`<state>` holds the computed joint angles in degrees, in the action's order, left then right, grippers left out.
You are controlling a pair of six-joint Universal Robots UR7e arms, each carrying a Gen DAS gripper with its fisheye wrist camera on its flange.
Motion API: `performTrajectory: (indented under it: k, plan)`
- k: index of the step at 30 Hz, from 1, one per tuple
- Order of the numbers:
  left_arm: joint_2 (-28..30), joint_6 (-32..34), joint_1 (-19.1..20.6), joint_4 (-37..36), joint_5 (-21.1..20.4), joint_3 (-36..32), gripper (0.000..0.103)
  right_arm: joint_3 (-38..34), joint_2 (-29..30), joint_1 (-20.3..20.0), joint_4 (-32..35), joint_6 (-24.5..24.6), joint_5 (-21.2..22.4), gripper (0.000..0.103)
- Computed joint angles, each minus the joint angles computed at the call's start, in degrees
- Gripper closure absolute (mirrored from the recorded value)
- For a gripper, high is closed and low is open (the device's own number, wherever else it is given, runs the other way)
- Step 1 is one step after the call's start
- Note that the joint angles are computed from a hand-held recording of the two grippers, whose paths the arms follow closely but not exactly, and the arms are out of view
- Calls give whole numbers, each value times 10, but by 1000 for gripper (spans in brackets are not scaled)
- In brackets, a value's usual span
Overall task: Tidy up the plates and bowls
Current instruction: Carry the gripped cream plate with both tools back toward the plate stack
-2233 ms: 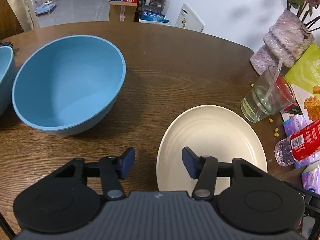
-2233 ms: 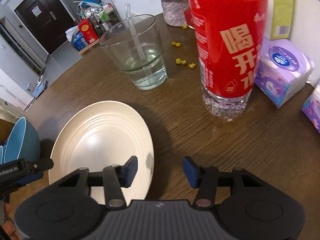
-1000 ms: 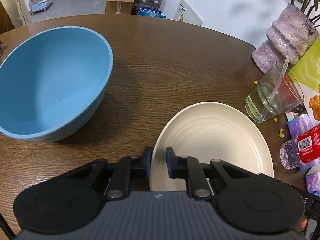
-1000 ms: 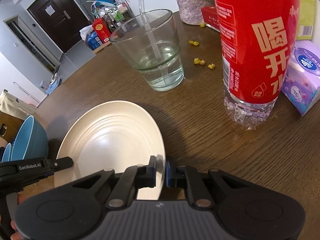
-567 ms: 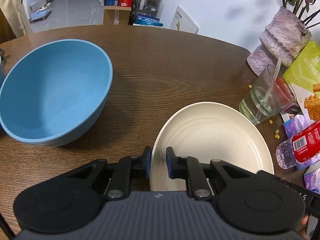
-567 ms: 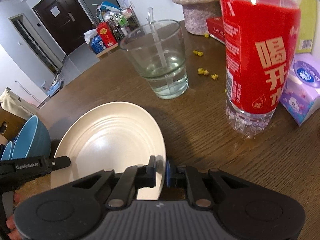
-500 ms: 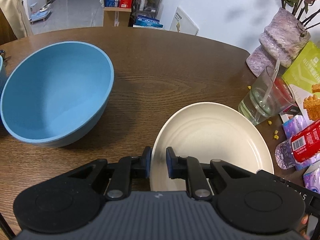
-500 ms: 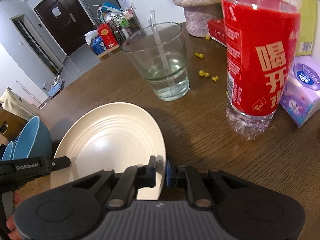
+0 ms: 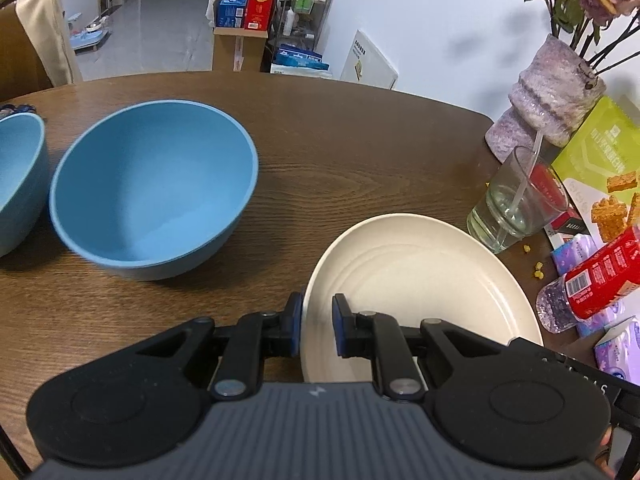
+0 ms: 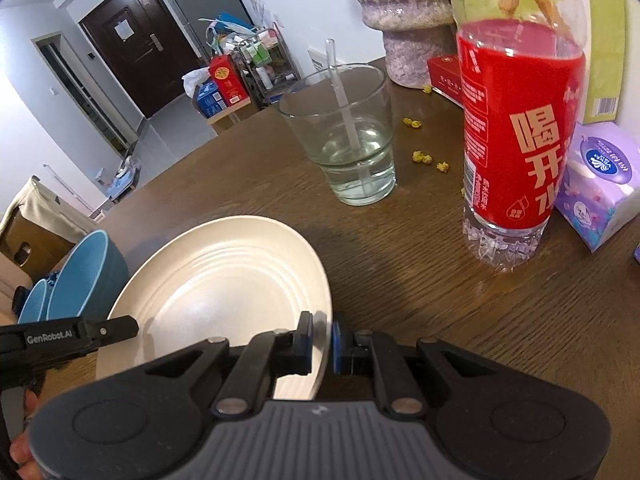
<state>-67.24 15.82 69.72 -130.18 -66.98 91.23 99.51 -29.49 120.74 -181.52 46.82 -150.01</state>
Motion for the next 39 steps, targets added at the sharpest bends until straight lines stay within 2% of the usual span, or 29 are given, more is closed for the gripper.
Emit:
performTrajectory:
  k: [17,27,39]
  plan:
    - [-93,-21,0,5,22,39,87,-41,21,54,34,-10,6,94]
    - [-160,-38,7,21,39,66,87,-53,35,82,30,-27,31,94]
    - [-226,-36,23,47,40,84,87,-76,59,122,70,6,40,94]
